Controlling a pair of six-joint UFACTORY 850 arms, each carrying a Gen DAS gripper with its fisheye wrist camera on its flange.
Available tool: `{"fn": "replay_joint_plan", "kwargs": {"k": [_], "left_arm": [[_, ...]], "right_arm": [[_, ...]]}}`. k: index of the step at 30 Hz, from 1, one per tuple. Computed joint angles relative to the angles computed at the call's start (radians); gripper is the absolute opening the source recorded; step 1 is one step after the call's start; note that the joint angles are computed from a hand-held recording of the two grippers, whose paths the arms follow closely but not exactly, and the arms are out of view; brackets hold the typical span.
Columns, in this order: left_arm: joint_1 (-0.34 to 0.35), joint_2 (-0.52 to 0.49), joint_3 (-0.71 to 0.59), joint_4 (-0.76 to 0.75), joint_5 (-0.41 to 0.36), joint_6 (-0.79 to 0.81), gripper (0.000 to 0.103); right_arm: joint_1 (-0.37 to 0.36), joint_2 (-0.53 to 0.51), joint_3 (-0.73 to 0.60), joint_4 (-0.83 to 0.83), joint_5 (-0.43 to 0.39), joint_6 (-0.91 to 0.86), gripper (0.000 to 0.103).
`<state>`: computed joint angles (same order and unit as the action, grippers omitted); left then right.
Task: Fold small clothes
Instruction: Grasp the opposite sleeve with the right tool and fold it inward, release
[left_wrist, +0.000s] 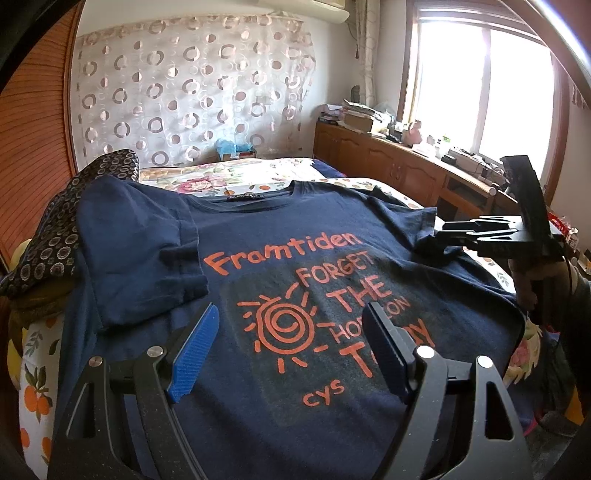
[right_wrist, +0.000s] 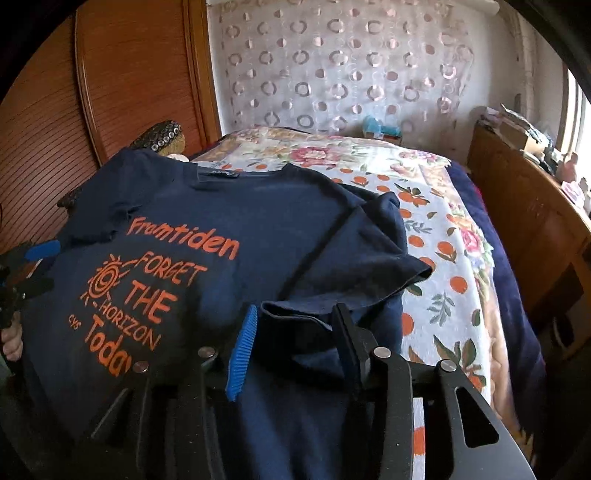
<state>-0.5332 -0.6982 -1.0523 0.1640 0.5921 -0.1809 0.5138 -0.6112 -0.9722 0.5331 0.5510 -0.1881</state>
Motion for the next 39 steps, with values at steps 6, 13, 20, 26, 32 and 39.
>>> {"fn": "replay_joint_plan", "kwargs": {"k": [6,13,20,26,32,39], "left_arm": [[0.002,0.001,0.006,0.007,0.014,-0.011,0.080],[-0.002,-0.002,0.000,0.009,-0.004,-0.020,0.080],[-0.002,-0.003,0.001,0.006,-0.010,-0.020,0.080],[0.002,-0.007,-0.002,0.017,-0.009,-0.034,0.080],[0.002,-0.009,-0.003,0.018,-0.008,-0.042,0.080],[0.004,-0.009,-0.001,0.026,-0.003,-0.059,0.080]], "right_arm": [[-0.017,0.048,0.051,0.032,0.044,0.035,0.044],[-0.086,-0.001,0.002,0.014,-0.005,0.121,0.044],[-0.122,-0.055,-0.115,-0.147,-0.077,0.253,0.004],[-0.092,-0.052,-0.186,-0.190,-0.101,0.176,0.003],[-0.076,-0.089,-0.273,-0.316,-0.153,0.303,0.035],[-0.065,-0.072,-0.198,-0.186,-0.059,0.151,0.041]]}}
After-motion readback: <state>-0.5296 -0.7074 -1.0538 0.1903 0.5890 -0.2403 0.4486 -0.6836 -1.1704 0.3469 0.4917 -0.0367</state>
